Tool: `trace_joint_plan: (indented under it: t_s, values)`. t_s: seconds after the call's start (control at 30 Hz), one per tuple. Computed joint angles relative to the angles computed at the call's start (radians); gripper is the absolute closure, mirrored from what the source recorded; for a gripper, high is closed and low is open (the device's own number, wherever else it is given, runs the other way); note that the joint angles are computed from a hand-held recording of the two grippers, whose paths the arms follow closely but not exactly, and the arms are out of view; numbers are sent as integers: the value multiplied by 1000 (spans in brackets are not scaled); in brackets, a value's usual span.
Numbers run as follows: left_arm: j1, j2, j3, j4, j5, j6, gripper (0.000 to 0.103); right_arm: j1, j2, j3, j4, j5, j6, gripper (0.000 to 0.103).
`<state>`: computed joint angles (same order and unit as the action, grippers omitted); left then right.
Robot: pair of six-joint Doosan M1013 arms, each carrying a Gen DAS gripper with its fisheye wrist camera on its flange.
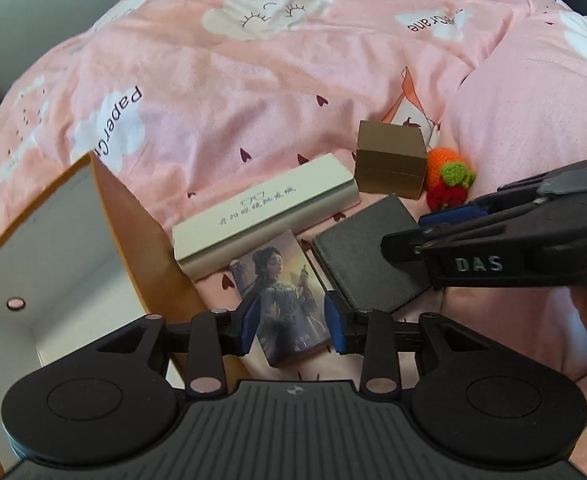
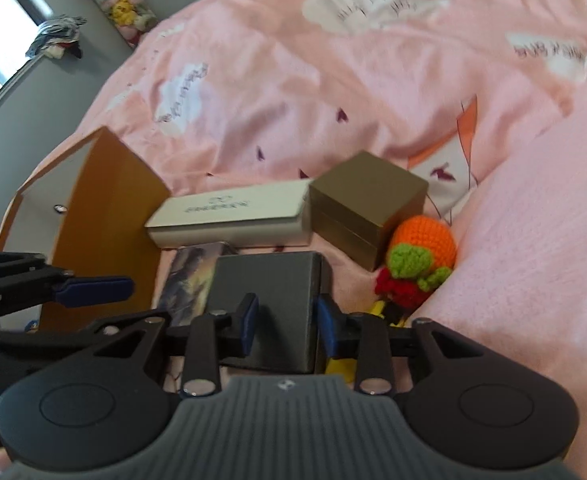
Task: Organize objects
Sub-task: 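Grasp the photo card pack with the left gripper while the right grasps the black box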
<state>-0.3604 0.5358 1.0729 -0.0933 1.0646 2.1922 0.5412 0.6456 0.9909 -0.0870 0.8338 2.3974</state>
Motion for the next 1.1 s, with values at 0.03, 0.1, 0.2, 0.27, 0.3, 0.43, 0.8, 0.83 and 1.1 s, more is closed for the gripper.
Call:
trace_joint_plan:
  t_s: [0.03,0.1,0.2,0.27,0.3,0.43,0.8,0.83,1.1]
  values:
    - [-2,-4,8,2,-14,5,61,-7,0,7,32,-14,-6,60]
    - [-4,-9,19,-9,-27,18,61,-19,-1,18,95,-34,-18,56]
    - [-11,-15,43,15,-63,8,61,-29,7,14,144,-34,-40,48]
    - [-11,-19,60,25,-95,5,62,-33,13,9,166,-34,-51,43]
    - [-9,-21,67,13,-106,14,62,-35,16,8,182,-37,-58,42]
    - [2,-23,68,-36,-104,36,62,-39,21,14,228,-56,-63,41]
    - [6,-12,47,-71,-58,51,53,25,-39,24,-155,1,106,61]
    - [2,-8,41,-62,-53,43,52,33,-39,17,-220,30,136,61]
    - [-66,35,10,199,-4,-85,39,23,-60,64,-263,28,218,61]
